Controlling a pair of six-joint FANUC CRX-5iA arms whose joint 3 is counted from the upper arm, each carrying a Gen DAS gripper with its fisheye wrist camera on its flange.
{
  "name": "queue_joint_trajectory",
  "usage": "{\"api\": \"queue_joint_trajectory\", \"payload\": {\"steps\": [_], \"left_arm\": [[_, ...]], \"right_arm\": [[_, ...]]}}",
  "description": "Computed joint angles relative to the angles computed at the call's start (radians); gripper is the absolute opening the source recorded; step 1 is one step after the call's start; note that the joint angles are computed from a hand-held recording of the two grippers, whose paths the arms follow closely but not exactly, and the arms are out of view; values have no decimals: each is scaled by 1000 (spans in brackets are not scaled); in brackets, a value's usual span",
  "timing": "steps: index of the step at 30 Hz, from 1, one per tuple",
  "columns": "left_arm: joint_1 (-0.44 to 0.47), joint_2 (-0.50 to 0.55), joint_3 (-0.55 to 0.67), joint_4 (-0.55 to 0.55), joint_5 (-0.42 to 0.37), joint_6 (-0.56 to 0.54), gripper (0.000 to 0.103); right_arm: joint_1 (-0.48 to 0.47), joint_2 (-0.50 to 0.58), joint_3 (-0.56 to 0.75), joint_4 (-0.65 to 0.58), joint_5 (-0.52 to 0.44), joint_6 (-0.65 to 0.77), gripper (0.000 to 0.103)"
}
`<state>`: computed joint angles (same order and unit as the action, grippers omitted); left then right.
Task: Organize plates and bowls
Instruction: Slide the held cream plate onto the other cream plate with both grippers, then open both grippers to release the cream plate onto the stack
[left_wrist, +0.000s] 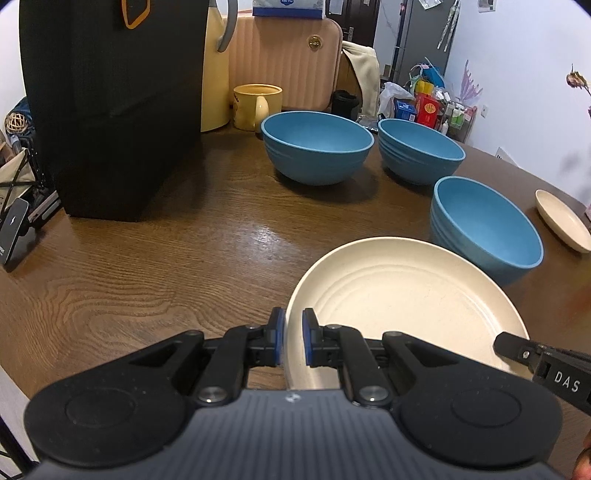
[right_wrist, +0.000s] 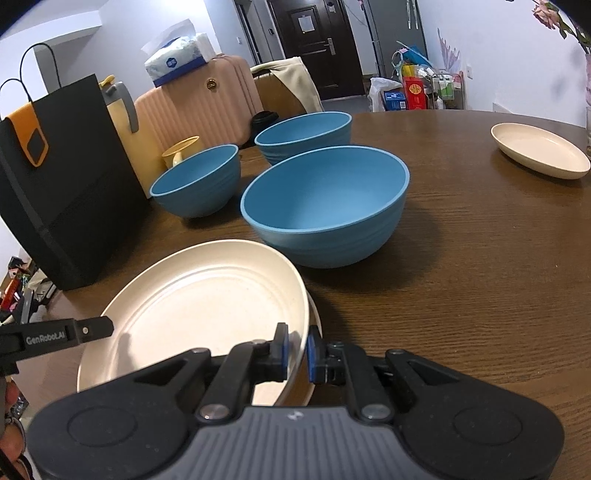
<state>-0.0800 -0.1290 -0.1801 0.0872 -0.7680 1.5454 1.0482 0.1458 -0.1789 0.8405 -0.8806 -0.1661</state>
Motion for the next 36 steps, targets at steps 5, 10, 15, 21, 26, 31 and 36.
{"api": "queue_joint_trajectory", "payload": {"steps": [5,10,15,21,26,31,36], "left_arm": [[4,12,0,8,-3,-8,11],[6,18,-1,13,-3,-16,11],[10,19,-2,19,-2,-23,11],[14,18,-5,36,-4,-37,13],[19,13,-14,52,8,-46,26],[20,0,-25,56,12,-55,31],[21,-1,-25,54,13,-50,38]], "right_arm": [[1,13,18,-14,-11,13,10],[-3,23,29,-24,-13,19,10],[-4,26,34,-27,-15,22,10],[-9,24,38,-46,-4,27,14],[-11,22,43,-63,1,35,19],[-11,13,41,-68,7,30,24],[-9,14,51,-69,3,36,30]]}}
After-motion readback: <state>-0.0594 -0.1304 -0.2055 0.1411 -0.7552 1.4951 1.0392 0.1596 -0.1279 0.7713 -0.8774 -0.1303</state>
